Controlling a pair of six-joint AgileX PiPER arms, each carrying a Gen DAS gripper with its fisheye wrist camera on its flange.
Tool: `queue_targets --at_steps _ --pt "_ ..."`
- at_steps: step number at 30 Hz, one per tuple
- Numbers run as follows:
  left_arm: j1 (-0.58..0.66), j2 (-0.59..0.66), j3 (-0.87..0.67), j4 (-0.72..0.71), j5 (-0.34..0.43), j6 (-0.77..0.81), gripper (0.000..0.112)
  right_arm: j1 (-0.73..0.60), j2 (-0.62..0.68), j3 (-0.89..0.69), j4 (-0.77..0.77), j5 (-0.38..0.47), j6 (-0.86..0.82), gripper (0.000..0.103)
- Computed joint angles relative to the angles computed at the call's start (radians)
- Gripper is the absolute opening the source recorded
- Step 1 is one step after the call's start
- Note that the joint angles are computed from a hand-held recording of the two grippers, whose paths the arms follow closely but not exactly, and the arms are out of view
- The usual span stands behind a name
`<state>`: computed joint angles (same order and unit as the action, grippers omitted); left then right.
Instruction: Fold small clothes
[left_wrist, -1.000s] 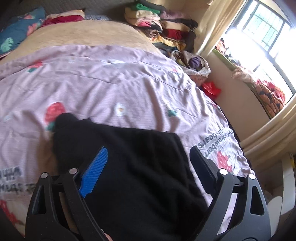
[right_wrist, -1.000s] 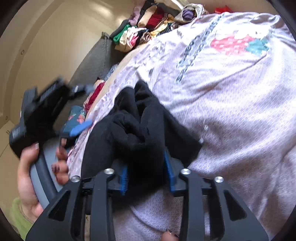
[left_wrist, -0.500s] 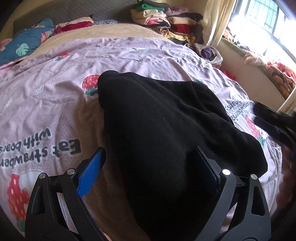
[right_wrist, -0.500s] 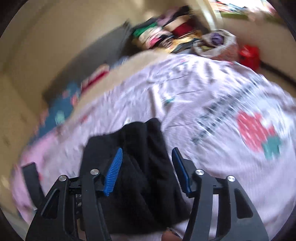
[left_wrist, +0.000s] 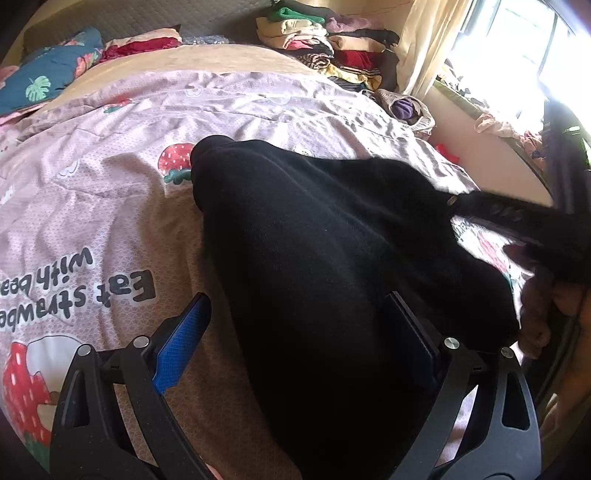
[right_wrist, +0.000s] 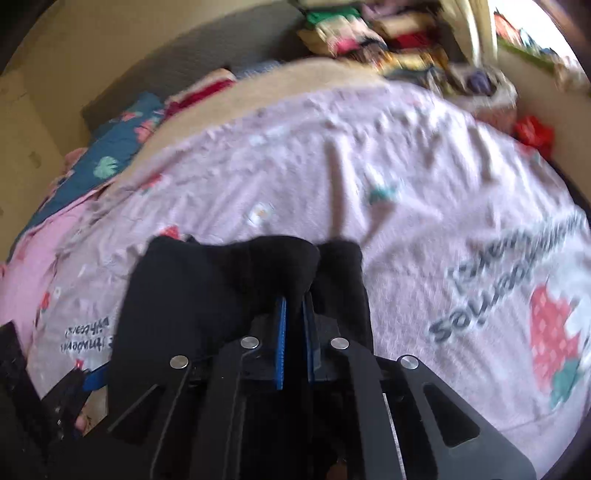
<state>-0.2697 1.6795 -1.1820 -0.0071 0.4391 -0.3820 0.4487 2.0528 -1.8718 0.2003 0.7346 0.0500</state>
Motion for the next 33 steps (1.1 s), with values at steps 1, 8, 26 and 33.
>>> queue_targets --at_steps 1,8,26,33 --pt "0.000 -0.002 0.001 -0.005 -0.001 0.006 0.087 0.008 -0.027 0.024 -0.024 -0.039 -0.009 0.006" --pt "-0.020 0.001 -0.012 0.003 0.016 0.007 0.090 0.032 -0.002 0.009 -0.239 -0.049 0.095 0.006" --pt "-0.060 -0.073 0.035 0.069 0.048 -0.056 0.093 0.020 -0.334 0.510 -0.311 -0.278 0.240 0.078" --pt "-0.139 -0.227 0.164 0.169 0.037 -0.183 0.093 0.088 -0.661 0.815 -0.359 -0.344 0.294 0.096"
